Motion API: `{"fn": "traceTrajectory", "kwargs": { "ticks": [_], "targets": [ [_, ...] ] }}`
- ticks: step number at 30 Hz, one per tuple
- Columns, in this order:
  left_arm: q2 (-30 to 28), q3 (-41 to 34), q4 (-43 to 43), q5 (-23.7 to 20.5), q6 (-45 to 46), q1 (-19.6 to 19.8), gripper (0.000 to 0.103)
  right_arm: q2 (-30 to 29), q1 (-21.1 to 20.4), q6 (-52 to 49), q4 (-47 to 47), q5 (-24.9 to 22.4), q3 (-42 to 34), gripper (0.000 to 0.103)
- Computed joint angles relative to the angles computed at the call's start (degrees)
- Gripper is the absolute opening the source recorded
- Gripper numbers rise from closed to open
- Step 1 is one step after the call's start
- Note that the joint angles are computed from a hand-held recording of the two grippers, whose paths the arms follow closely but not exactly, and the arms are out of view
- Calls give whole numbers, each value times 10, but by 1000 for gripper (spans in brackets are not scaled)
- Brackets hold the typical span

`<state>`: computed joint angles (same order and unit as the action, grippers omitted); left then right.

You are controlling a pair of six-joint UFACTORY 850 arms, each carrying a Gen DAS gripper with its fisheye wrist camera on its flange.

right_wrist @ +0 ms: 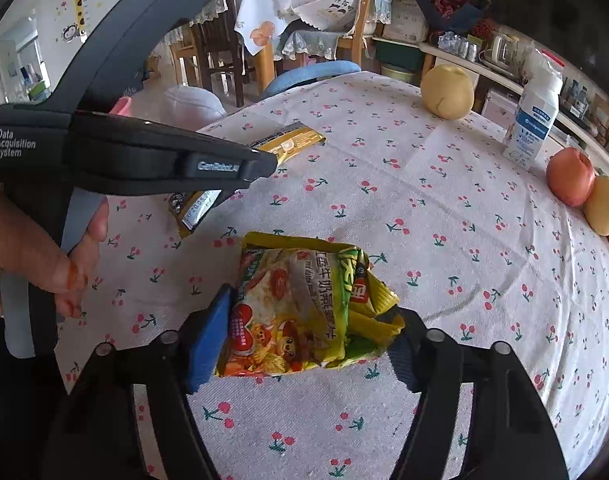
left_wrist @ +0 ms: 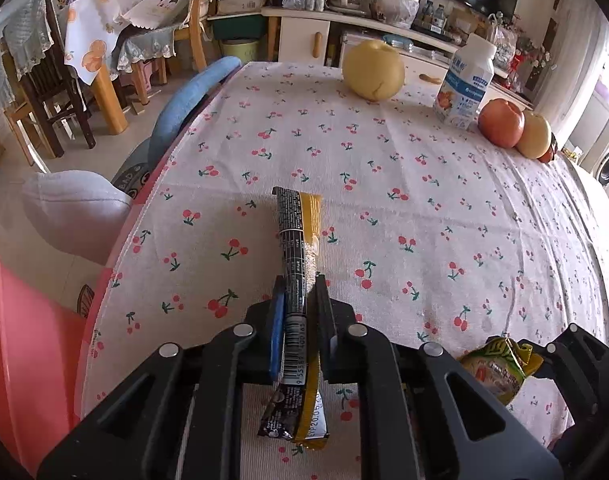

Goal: Collect trash
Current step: 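Grasp the gold-striped snack stick with the left tool while the right grasps the yellow snack bag, then carry the snack stick and yellow bag to the pink bucket and open both tools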

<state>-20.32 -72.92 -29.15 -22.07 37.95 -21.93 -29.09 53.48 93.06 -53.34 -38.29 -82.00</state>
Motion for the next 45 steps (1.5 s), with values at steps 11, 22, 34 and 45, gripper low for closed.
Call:
{"fn": "traceTrajectory", "kwargs": {
  "ticks": [11,22,34,45],
  "targets": [
    [27,25,-89,7,86,7,15,20,6,37,-24,-18,24,52],
    [76,65,-210,44,197,15,15,46,21,95,-61,-57,46,51],
    [104,88,-304,58,293,29,15,62,39,142,-68,-98,57,51],
    [123,99,-402,60,389,49,15,66,43,171,-64,-88,56,51]
  ]
}}
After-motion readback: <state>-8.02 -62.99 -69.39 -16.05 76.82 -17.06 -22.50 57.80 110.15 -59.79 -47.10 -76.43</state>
